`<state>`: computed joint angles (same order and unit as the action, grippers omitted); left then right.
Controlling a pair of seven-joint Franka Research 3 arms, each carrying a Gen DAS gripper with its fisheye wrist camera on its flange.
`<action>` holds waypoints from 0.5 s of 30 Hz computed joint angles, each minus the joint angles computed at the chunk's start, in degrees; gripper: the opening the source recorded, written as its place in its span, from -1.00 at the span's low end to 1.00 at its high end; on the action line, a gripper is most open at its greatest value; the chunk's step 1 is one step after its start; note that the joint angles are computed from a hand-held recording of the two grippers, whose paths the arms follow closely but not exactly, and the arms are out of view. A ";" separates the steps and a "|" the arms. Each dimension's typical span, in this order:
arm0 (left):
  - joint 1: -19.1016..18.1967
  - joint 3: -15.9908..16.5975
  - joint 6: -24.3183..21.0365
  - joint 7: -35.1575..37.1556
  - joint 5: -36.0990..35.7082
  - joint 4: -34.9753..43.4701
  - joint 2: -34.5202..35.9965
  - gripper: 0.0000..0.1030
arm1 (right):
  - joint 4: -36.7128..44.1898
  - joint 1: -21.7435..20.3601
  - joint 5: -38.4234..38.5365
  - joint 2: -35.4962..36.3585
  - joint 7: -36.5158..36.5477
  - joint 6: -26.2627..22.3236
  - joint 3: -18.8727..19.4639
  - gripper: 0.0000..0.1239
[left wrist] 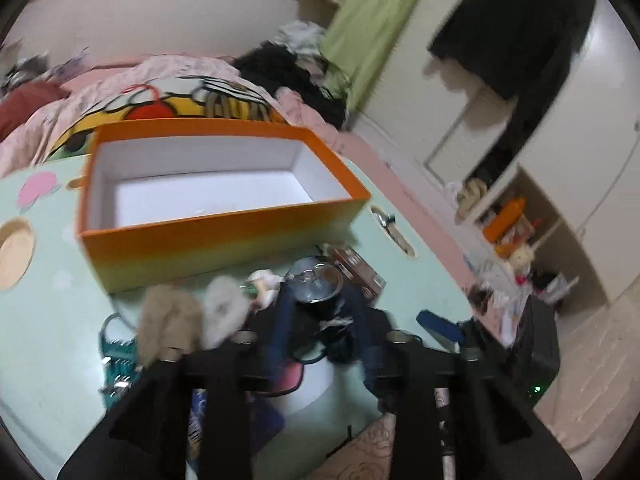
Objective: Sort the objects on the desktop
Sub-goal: 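Lift the silver item out with the left tool, set it by the pouch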
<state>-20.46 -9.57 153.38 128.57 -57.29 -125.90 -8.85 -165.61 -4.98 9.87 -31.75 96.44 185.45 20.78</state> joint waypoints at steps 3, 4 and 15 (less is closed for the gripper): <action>-0.70 0.68 5.98 3.18 -4.48 -4.84 -4.28 0.08 | 0.04 -0.08 -0.04 -0.05 0.12 -0.07 0.14 0.64; -1.18 1.31 6.98 3.98 -5.30 -6.68 -6.19 0.08 | -0.02 -0.01 -0.09 -0.02 0.07 0.00 -0.02 0.64; 12.69 -16.01 14.58 -21.14 26.02 -25.54 -18.96 0.53 | -0.11 0.16 -0.13 -0.02 -0.02 0.11 -0.29 0.64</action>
